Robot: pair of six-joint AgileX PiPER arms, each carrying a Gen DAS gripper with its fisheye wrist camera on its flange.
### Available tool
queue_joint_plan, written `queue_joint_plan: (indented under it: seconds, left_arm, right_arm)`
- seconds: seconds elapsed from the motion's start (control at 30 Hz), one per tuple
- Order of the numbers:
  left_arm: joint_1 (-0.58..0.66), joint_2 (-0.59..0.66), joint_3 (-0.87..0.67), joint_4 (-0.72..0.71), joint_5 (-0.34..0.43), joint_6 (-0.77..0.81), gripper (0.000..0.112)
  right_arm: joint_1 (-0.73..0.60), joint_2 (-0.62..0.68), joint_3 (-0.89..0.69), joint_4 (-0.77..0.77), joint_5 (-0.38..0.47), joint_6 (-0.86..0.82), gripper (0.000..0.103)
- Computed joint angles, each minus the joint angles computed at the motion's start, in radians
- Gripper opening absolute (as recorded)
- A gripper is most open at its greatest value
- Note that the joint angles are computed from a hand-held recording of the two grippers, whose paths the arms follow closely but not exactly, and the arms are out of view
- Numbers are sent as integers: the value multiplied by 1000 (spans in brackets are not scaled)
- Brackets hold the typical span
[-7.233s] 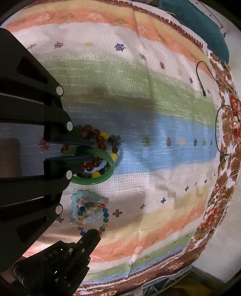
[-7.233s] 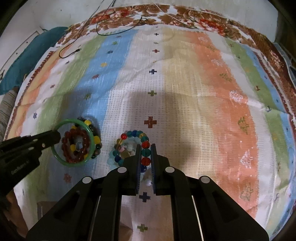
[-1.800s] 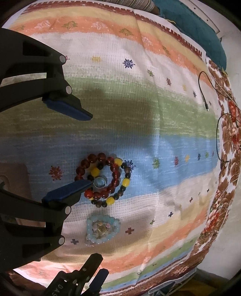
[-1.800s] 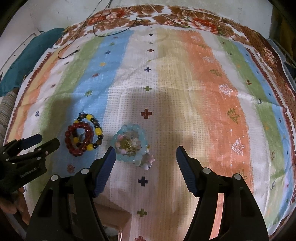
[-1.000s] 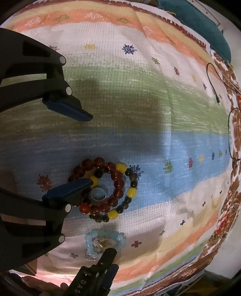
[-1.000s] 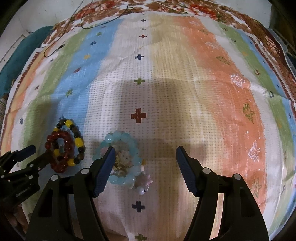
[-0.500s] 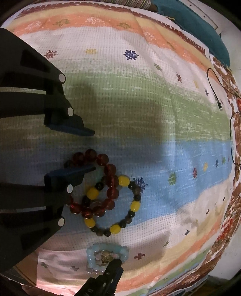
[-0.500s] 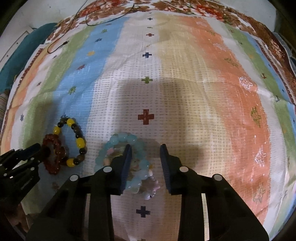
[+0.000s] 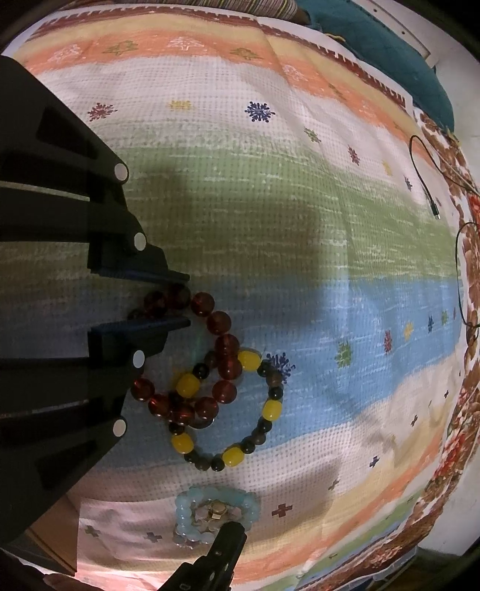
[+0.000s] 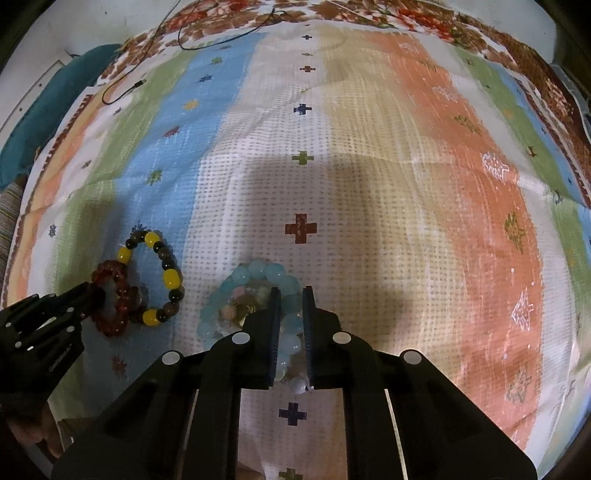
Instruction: Organize jewelry
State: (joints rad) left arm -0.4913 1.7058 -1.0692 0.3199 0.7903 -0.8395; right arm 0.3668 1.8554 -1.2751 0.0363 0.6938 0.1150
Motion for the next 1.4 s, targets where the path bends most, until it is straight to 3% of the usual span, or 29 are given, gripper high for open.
queue_joint_plan:
  seconds: [0.27,0.6,0.8,1.4]
  left_arm:
    - [5,-15,-1,-14,6,3,16]
    - [-22,-67,5,-1,23,-4,15]
    - [-45,-100,0,17,46,-22,15]
    - [-123,-194,-29,54,147,-102,13]
  right_arm:
    - [3,-33,-1,25,13,-22,12]
    - [34,-76,26,-64,10,30,12]
    - [43,-140,57,-115,6,45,12]
    - [60,-299,125,-82,36,28,12]
